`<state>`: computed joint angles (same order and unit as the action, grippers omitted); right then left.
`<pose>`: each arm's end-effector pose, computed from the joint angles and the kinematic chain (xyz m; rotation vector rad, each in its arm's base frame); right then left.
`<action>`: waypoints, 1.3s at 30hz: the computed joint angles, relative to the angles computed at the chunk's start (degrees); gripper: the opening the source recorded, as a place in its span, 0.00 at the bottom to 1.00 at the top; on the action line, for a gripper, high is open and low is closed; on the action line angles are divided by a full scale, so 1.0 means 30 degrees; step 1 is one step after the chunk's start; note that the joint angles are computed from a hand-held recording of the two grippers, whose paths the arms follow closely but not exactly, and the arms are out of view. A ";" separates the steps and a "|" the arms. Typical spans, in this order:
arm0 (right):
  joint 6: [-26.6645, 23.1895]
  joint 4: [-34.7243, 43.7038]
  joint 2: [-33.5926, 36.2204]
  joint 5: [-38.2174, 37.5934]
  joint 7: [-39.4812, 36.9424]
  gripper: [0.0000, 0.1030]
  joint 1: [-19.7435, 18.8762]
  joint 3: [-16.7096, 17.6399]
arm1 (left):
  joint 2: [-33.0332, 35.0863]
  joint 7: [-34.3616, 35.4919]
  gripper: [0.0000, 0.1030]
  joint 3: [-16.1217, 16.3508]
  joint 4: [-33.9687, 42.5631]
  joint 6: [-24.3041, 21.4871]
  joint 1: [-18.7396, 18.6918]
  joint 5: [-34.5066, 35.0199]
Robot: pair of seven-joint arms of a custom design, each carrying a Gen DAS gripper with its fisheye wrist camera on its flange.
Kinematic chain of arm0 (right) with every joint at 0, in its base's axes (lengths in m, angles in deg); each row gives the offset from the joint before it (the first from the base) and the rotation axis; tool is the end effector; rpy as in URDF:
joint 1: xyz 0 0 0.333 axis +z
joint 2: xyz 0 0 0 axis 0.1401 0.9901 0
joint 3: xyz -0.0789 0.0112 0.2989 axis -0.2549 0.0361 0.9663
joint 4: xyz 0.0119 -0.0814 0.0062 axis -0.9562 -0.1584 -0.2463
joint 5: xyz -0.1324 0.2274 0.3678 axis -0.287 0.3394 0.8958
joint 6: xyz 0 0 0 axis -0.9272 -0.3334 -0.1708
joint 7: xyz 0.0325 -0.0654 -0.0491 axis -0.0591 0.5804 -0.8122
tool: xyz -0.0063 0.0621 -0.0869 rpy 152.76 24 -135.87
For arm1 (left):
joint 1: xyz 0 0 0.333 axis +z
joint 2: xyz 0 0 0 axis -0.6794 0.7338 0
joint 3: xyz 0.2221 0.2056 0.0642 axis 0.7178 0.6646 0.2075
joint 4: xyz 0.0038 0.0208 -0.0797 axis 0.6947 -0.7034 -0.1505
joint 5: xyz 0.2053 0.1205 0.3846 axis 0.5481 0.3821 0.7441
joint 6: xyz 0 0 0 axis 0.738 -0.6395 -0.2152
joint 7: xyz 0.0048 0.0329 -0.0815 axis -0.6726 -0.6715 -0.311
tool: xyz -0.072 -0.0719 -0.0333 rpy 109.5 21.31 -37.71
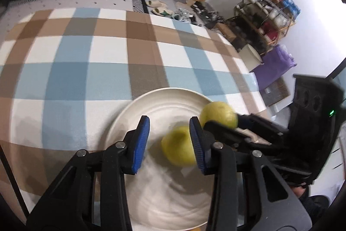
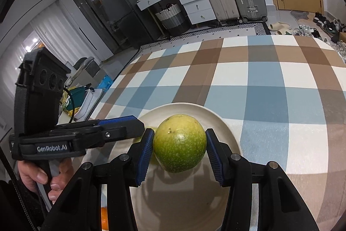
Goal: Organize fruits
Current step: 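Carry both fruits onto the cream plate and open both grippers, then raise both grippers away from the plate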
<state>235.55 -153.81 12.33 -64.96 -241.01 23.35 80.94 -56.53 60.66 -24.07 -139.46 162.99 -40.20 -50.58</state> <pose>0.4924 0.2819 0.3589 -1.4359 1.9006 -0.3093 0.6916 -0.1576 0.3292 1.3102 -2.4467 0.9968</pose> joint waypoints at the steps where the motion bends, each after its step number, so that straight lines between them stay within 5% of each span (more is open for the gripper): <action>1: -0.0015 0.0035 0.0127 0.0208 -0.0232 0.48 0.0023 -0.0024 | 0.0115 -0.0289 0.34 0.0050 0.0087 -0.0125 -0.0069 0.0175; 5: -0.0351 0.0102 0.0569 0.1670 -0.1540 0.48 0.0416 -0.0213 | 0.0242 -0.0576 0.34 0.0007 0.0014 0.0239 -0.0128 0.0416; 12: -0.1376 0.0015 -0.0928 -0.5348 0.5420 0.65 0.0064 0.0093 | -0.0722 0.0229 0.34 -0.0062 -0.0961 0.0800 0.0046 -0.0181; 18: -0.1847 -0.1020 -0.2901 -0.5678 0.6532 0.65 -0.0467 0.1040 | -0.2501 0.1196 0.34 0.0306 -0.2561 0.1210 -0.0013 -0.1040; 28: -0.3430 -0.2806 -0.6038 -0.3006 0.5554 0.66 -0.0709 0.3206 | -0.6311 0.2693 0.34 0.1900 -0.6092 0.1244 -0.0409 -0.2356; 39: -0.6134 -0.3336 -0.8268 -0.0368 0.4116 0.70 -0.0239 0.5713 | -1.1285 0.5541 0.35 0.3786 -1.1149 0.3398 -0.1952 -0.3246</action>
